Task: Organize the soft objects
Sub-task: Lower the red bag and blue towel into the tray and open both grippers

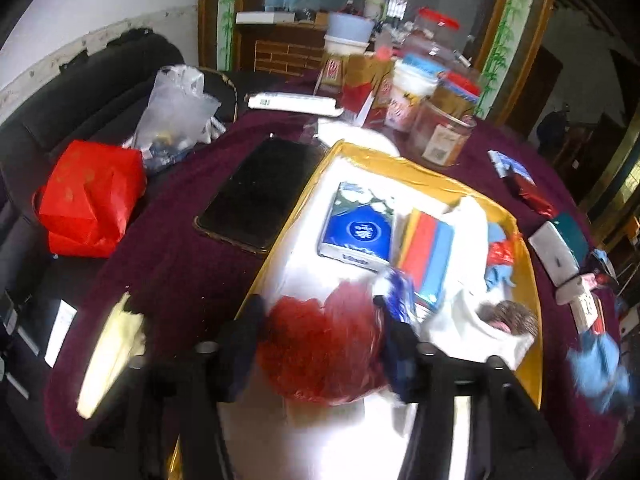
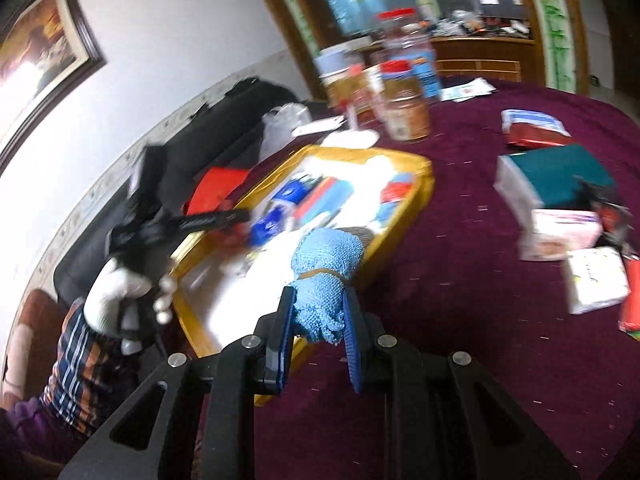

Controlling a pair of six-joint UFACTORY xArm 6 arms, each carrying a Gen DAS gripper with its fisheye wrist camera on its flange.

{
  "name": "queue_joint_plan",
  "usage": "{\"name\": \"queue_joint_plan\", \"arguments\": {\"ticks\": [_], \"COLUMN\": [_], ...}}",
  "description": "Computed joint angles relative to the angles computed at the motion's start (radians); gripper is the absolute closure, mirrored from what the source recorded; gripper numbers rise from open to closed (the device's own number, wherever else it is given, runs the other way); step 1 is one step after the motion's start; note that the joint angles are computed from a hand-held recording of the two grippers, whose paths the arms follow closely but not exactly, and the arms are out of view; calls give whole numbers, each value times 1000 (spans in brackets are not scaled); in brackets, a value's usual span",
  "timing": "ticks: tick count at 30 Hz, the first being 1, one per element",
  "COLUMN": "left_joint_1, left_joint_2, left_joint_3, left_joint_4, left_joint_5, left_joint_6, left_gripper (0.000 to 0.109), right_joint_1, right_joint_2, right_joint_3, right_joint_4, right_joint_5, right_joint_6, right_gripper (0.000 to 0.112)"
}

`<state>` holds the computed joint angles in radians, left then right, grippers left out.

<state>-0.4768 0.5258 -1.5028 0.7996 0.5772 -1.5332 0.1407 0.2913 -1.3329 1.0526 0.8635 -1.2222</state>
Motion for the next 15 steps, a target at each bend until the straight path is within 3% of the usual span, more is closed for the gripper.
{"name": "queue_joint_plan", "arguments": {"ticks": [4, 12, 15], "left_joint_1": [30, 17, 8], "left_joint_2": [-11, -190, -242], "left_joint_3": [38, 222, 280], "left_joint_4": [1, 410, 511], "left_joint_5": [-114, -167, -172], "left_joint_6": [-42, -522, -641], "left_gripper": [41, 35, 33], "right_joint_1": [61, 154, 198], "right_joint_2": [-6, 32, 67], "right_joint_3": [19, 0, -25], "right_joint_4": [-43, -159, -222], "right_joint_5": [-1, 49, 44], "right_joint_6": [-4, 30, 70], "right_gripper": [91, 91, 91]}}
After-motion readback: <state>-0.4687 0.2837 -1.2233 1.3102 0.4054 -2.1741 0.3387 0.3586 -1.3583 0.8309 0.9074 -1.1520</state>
